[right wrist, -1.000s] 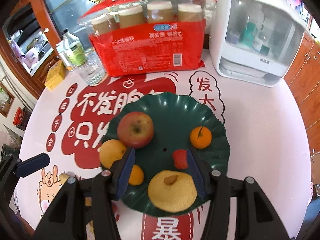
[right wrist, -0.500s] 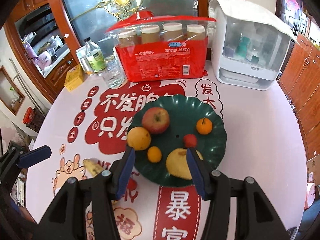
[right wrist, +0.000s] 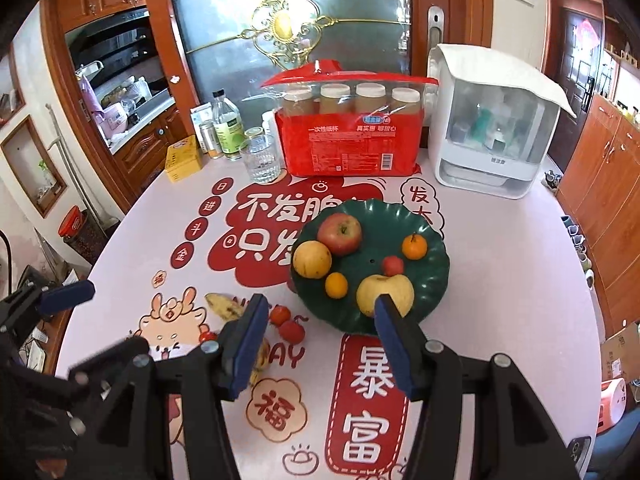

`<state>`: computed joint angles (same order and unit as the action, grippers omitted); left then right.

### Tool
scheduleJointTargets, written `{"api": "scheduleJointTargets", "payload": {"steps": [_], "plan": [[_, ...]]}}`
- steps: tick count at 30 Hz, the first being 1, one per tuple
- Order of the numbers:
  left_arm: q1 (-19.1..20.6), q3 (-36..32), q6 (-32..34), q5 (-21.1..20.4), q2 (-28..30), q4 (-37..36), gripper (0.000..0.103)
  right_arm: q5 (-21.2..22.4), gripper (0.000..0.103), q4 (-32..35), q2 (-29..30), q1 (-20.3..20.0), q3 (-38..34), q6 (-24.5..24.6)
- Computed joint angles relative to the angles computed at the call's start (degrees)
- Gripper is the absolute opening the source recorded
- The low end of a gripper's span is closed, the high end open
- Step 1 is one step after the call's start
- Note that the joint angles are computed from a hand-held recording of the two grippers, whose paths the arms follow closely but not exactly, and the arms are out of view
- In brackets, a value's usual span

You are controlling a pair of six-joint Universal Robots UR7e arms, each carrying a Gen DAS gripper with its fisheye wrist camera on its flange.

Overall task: Organize fruits
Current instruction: 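Withdraw both grippers from the plate toward the banana and tomato, then grasp the red tomato with the left gripper while the right gripper grasps the banana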

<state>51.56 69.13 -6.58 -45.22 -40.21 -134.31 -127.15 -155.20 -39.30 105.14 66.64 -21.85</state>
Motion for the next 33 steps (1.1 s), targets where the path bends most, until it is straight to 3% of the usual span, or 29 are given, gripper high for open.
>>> {"api": "scheduleJointTargets", "payload": {"steps": [13, 26, 33], "plan": [[-0.8, 10.5, -2.6, 4.7, -6.8, -5.1, 0.092, 3.0, 0.058, -3.0, -3.1, 1.2, 7.9, -0.9], [4.1, 15.8, -9.5, 5.4, -8.8, 0.7, 0.092, 4.9, 0.057, -1.0, -1.1, -0.4, 11.3, -1.6], [6.9, 13.5, -9.3, 4.5, -6.2, 1.9, 0.092, 4.8, 0.057, 0.2, 2.0, -1.5, 9.3, -2.6]]}}
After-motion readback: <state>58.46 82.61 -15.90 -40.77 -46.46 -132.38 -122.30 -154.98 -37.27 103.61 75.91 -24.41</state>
